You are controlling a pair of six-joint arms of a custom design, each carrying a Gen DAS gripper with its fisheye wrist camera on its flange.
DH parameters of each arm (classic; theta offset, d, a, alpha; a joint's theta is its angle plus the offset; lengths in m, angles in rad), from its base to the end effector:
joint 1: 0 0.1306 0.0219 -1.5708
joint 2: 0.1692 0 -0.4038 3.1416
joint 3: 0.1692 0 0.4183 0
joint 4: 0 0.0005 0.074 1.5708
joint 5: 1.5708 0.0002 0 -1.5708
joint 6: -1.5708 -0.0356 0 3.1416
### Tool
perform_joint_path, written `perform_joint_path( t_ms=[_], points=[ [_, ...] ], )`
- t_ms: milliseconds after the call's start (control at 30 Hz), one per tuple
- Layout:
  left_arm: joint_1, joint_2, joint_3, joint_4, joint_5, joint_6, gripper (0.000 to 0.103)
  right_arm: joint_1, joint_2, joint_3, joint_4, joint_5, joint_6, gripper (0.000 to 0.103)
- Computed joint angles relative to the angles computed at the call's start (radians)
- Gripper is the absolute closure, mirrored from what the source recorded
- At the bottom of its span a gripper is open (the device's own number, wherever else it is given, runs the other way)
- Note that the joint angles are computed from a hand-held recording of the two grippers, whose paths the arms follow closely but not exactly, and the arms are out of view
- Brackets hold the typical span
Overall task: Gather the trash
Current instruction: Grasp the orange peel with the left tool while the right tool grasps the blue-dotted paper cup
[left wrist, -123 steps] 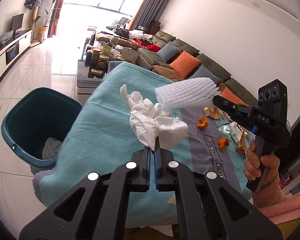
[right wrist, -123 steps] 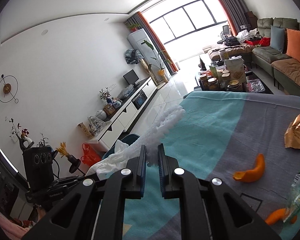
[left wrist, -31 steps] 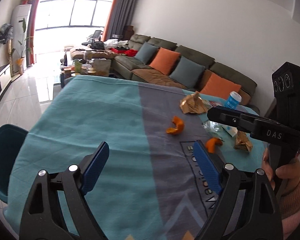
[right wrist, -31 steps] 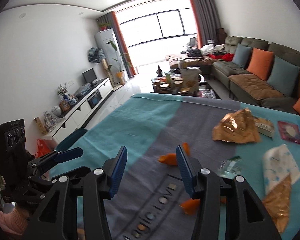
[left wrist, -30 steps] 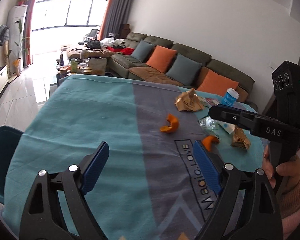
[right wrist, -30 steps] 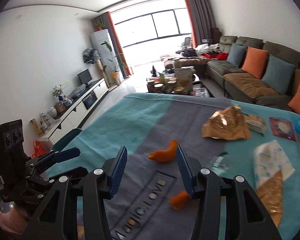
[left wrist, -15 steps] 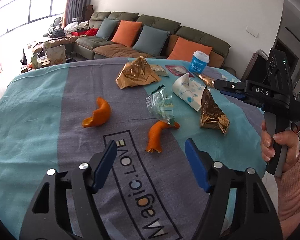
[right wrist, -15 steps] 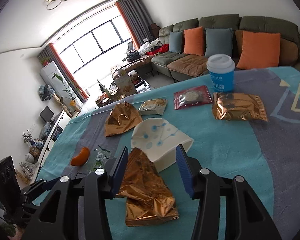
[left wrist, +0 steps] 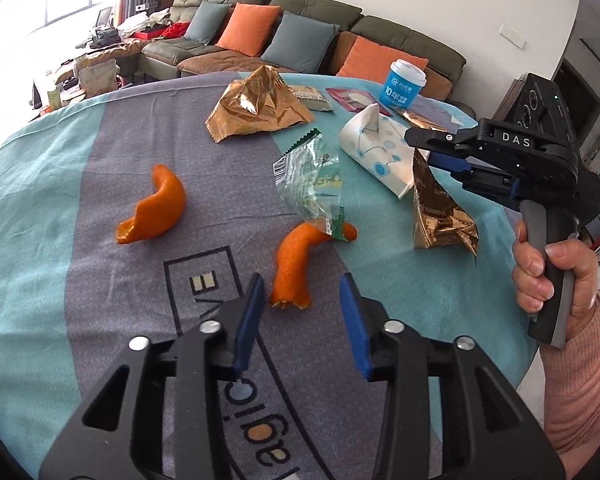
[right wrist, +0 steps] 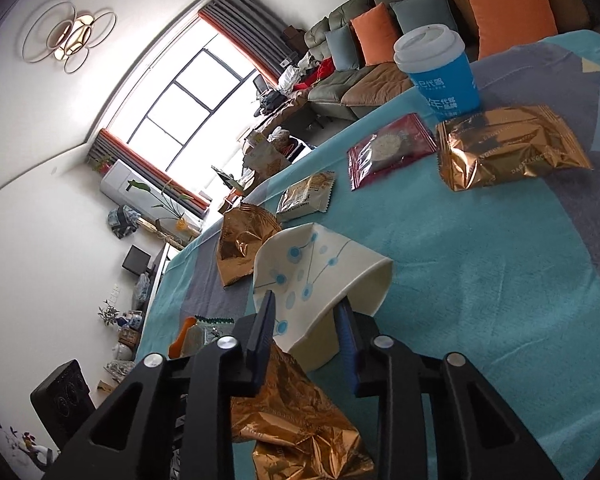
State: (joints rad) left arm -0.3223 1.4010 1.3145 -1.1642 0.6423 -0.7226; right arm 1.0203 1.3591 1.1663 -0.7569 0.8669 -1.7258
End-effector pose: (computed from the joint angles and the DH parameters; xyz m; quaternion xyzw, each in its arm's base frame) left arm 0.4393 -0.1697 0.4009 0.5110 0.7867 -0.2753 0.2102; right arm 0.2703 0.3875 0.3749 0.4190 0.7666 0.1933 0.4466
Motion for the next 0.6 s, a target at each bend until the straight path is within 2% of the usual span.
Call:
perform_joint_path(
  t_ms=[33,100,167,400,600],
  points=[
    [-0.002,0.003,0.002,0.0,-0.002,0.003,0.075,-0.007,-0.003,-0.005,0.024,-0.006,0.014,0.092],
    [-0.002,0.006,0.003,0.004,-0.006,0.01,0.085,-0.009,-0.005,-0.012,0.05,-0.003,0.024,0.096],
    [0.006,0.008,0.008,-0.009,0.003,-0.002,0.088,-0.01,-0.001,-0.007,0.057,0.004,0.045,0.098],
    [0.037,-0.024,-0.014,-0.009,0.041,-0.053,0.09,0.008,0.038,0.077,-0.019,0.068,0.119,0.1],
    [0.117,-0.036,-0.003,-0.073,0.117,-0.138,0.091,0.015,0.076,0.152,-0.063,0.095,0.189,0.1]
  ],
)
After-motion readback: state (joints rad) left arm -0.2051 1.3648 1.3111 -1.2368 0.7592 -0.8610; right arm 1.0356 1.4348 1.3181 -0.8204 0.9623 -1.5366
